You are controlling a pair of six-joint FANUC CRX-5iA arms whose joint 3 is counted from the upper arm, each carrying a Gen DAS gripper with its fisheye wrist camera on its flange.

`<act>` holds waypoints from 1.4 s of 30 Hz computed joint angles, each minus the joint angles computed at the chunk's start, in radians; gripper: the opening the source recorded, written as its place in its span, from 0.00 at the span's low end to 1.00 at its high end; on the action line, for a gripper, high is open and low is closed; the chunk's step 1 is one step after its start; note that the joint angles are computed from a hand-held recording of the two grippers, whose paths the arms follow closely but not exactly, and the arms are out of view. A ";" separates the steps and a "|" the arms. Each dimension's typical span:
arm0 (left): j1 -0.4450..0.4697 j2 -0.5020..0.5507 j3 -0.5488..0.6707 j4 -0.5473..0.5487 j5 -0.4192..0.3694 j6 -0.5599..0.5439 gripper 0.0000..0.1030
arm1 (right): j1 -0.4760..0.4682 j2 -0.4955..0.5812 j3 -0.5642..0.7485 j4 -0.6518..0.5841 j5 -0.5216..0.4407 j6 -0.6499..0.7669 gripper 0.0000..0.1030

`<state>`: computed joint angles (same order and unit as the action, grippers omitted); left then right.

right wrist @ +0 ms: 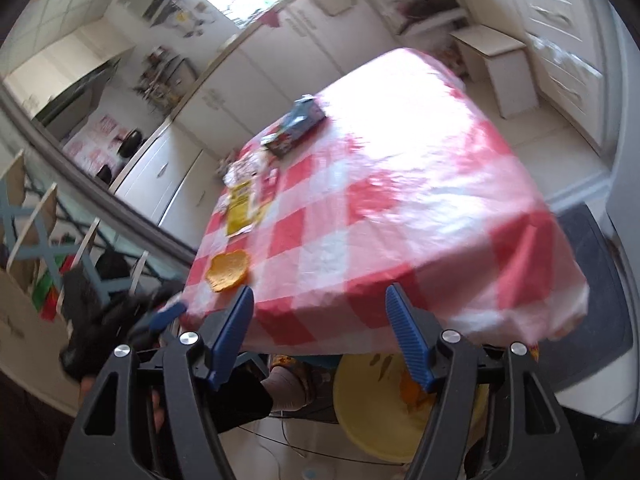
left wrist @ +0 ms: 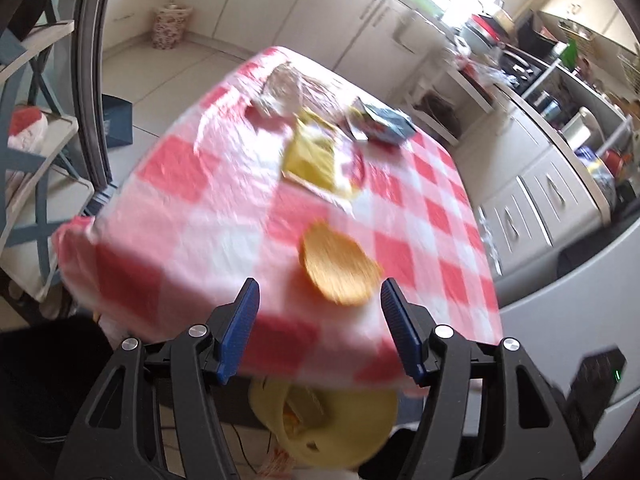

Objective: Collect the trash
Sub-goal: 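Move the left tool to the remaining orange peel on the table, then grasp the orange peel with the left tool while the right tool grasps the yellow packet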

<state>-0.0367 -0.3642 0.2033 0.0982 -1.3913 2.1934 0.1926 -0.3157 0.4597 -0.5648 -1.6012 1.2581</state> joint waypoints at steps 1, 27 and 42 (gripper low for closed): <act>0.011 0.016 0.005 0.004 0.003 -0.016 0.58 | 0.027 0.002 0.002 0.013 0.007 0.012 0.67; 0.137 0.026 -0.011 0.066 -0.033 -0.177 0.07 | 0.336 0.522 0.459 0.134 -0.034 0.076 0.84; 0.209 0.019 -0.065 0.145 -0.008 -0.181 0.07 | 0.540 0.533 0.391 0.403 0.025 0.262 0.03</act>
